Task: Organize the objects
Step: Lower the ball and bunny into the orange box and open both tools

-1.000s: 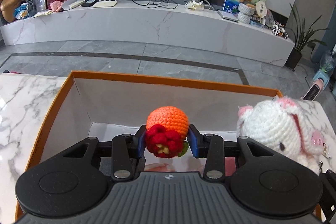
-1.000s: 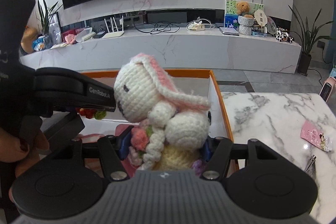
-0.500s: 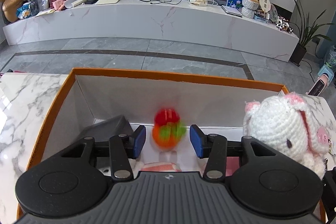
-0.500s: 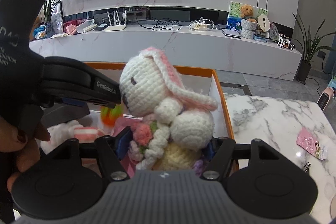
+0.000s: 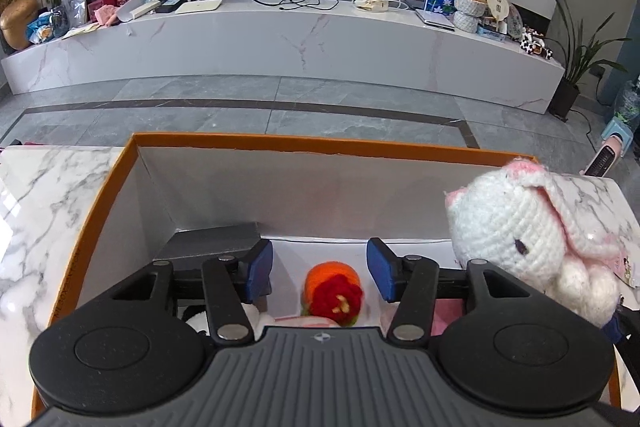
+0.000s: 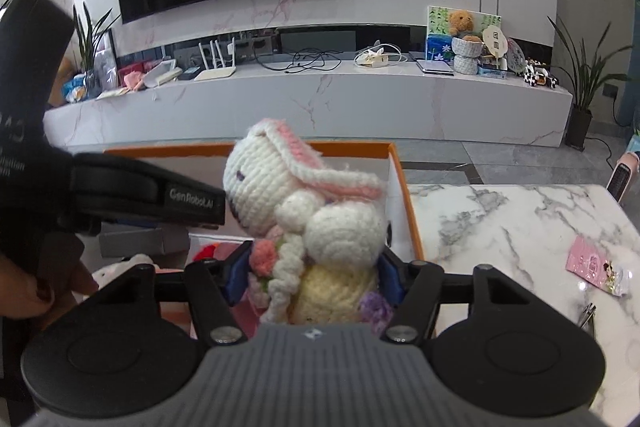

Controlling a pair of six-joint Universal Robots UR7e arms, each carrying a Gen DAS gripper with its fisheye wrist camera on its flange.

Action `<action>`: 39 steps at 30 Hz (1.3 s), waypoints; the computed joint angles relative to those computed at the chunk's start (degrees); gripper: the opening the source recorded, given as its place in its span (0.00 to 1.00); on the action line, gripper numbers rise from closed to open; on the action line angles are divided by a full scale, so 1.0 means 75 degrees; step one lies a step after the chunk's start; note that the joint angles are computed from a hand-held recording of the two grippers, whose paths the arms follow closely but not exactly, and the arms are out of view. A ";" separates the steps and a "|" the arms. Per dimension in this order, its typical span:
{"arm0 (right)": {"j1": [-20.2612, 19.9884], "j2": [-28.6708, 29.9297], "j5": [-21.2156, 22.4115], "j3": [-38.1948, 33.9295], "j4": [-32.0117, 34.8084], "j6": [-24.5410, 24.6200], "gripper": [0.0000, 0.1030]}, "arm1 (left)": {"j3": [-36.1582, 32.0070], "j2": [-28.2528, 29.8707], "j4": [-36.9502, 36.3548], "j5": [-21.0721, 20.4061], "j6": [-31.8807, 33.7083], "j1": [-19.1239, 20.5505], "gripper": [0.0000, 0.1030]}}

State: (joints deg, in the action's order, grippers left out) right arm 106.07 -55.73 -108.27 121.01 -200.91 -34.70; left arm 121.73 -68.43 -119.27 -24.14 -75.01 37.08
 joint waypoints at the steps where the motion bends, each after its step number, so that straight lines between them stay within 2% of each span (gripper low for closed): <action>1: -0.0010 -0.0001 0.0042 0.0005 -0.0022 0.0076 0.62 | 0.0002 0.0004 0.0004 0.0005 0.0010 -0.0001 0.59; 6: 0.0033 0.0118 -0.0026 -0.0072 -0.0040 -0.0001 0.62 | 0.0011 0.0021 -0.0016 0.0026 0.0025 -0.0020 0.60; 11: 0.0222 0.0296 -0.0486 -0.0237 -0.0072 -0.0285 0.65 | -0.0024 -0.0025 0.0351 0.0044 -0.0206 -0.0055 0.61; 15: 0.0126 0.0401 -0.0190 -0.0136 -0.0658 -0.0371 0.65 | -0.0010 -0.0103 0.0486 0.0107 -0.0291 -0.0089 0.62; 19: 0.0096 0.0417 -0.0127 -0.0130 -0.0858 -0.0271 0.66 | 0.0025 -0.0156 0.0418 0.0117 -0.0289 -0.0072 0.63; 29: 0.0125 0.0241 -0.0038 -0.0136 -0.0540 -0.0288 0.74 | 0.0046 -0.0242 0.0561 0.0104 -0.0355 -0.0161 0.63; 33: 0.0205 0.0023 0.0011 0.0009 -0.0324 -0.0272 0.77 | -0.0047 -0.0336 0.1298 0.0147 -0.0829 -0.0361 0.63; 39: 0.0402 -0.0357 -0.0152 0.0339 -0.0216 -0.0260 0.82 | -0.0237 -0.0633 0.3259 0.0160 -0.2161 -0.0955 0.64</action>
State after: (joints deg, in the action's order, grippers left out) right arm 109.08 -58.41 -109.41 123.55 -202.53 -36.65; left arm 119.95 -73.17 -94.83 -22.95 -91.22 29.92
